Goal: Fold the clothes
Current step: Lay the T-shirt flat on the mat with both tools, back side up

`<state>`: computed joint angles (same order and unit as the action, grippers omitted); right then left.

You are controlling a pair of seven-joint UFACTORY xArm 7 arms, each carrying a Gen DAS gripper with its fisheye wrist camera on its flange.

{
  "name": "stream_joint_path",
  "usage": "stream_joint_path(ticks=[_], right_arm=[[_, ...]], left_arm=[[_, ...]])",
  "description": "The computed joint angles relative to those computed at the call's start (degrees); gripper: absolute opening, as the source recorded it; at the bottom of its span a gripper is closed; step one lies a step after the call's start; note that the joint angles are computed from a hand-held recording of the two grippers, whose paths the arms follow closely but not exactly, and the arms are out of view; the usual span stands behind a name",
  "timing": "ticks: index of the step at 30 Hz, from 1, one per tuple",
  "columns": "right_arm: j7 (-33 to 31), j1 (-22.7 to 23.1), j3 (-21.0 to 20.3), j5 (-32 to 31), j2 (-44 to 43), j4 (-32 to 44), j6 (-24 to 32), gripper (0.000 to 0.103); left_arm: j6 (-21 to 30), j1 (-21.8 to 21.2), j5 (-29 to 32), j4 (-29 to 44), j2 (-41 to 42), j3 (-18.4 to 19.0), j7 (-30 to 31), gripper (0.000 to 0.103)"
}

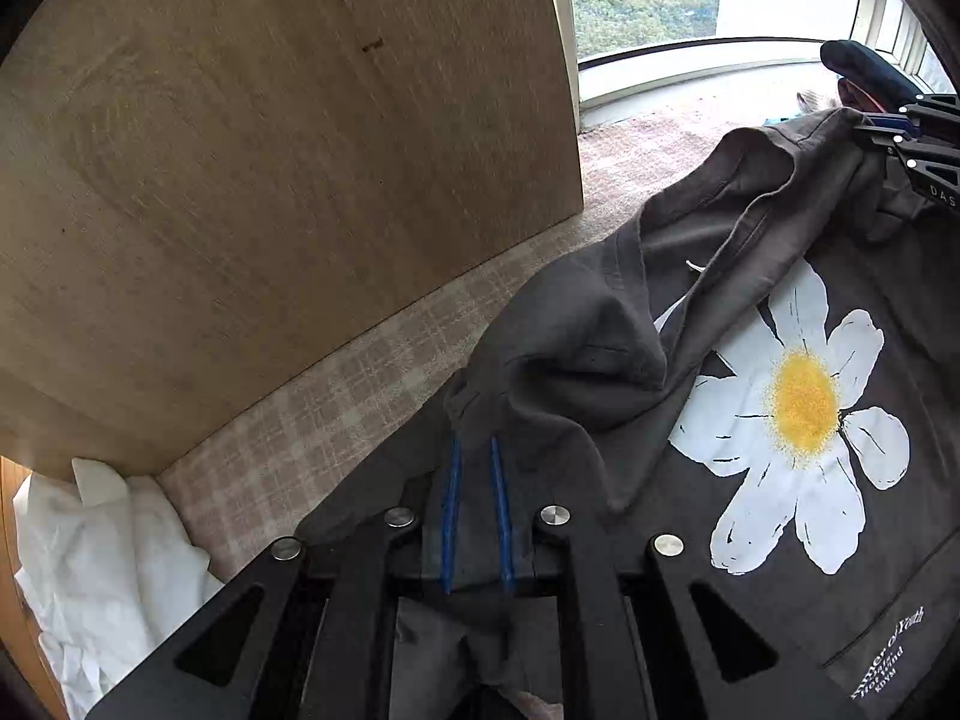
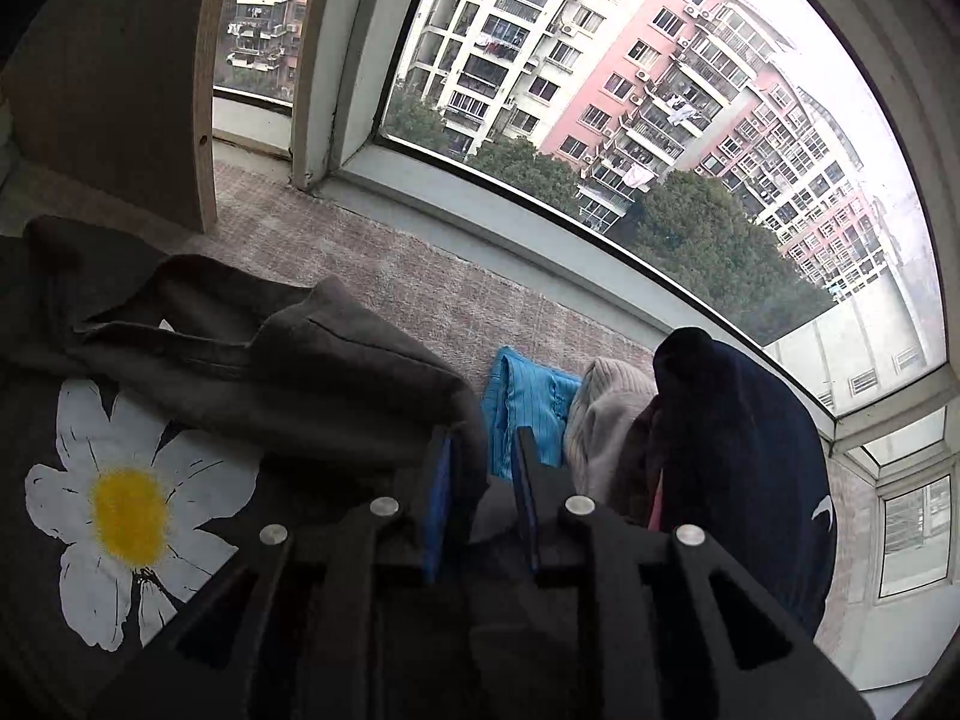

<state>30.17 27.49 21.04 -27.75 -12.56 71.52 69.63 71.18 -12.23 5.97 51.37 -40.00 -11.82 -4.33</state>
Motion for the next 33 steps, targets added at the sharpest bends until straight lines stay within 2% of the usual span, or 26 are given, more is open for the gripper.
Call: stream_joint_path(ticks=[3,4,6,7,9,10,15,20,25,30,33], right_arm=[[-2.52,-0.27,-0.67,1.03,-3.54,2.04,0.72,0.032],[-3.04,-0.33,-0.66,1.87,-5.84,1.74,0.56,0.032],[-4.21,-0.82,-0.39,3.68,-10.15,1.61,0.38,0.037],[-4.82,-1.09,-0.26,4.57,-12.13,1.79,0.38,0.04],[-5.65,-0.84,-0.18,7.43,-17.98,0.36,0.9,0.053],[-5.73,-0.47,-0.04,9.05,-21.39,-1.03,1.62,0.055],[-2.5,1.61,2.46,19.01,-36.15,-9.38,8.38,0.057],[3.59,5.28,8.48,31.66,-49.44,-19.72,18.31,0.057],[13.33,9.92,13.98,46.92,-60.77,-24.16,29.76,0.057],[22.18,9.86,17.1,58.11,-68.53,-23.87,37.48,0.057],[23.34,8.59,17.72,60.81,-71.71,-23.46,39.64,0.057]], left_arm=[[1.88,0.43,-0.26,1.52,-2.59,1.64,1.02,0.019],[1.97,0.27,-0.58,-0.13,-5.63,3.03,2.29,0.021],[5.63,-0.4,-1.81,-0.94,-12.45,4.25,4.71,0.026],[7.89,-0.63,-2.45,-0.68,-15.58,4.64,5.84,0.03],[13.75,-1.33,-4.21,-1.39,-22.91,5.24,7.92,0.039],[17.06,-1.07,-4.6,-2.25,-26.56,5.21,8.43,0.041],[32.6,1.38,-7.76,-6.2,-42.05,5.61,7.9,0.039],[44.94,0.8,-19.37,-10.76,-54.42,2.8,4.28,0.039],[57.5,0.97,-30.87,-8.83,-62.28,0.86,-0.24,0.039],[65.65,3.9,-44.73,-6.75,-66.51,0.89,-5.07,0.039],[67.5,5.38,-48.53,-6.52,-67.79,-1.12,-5.37,0.043]])
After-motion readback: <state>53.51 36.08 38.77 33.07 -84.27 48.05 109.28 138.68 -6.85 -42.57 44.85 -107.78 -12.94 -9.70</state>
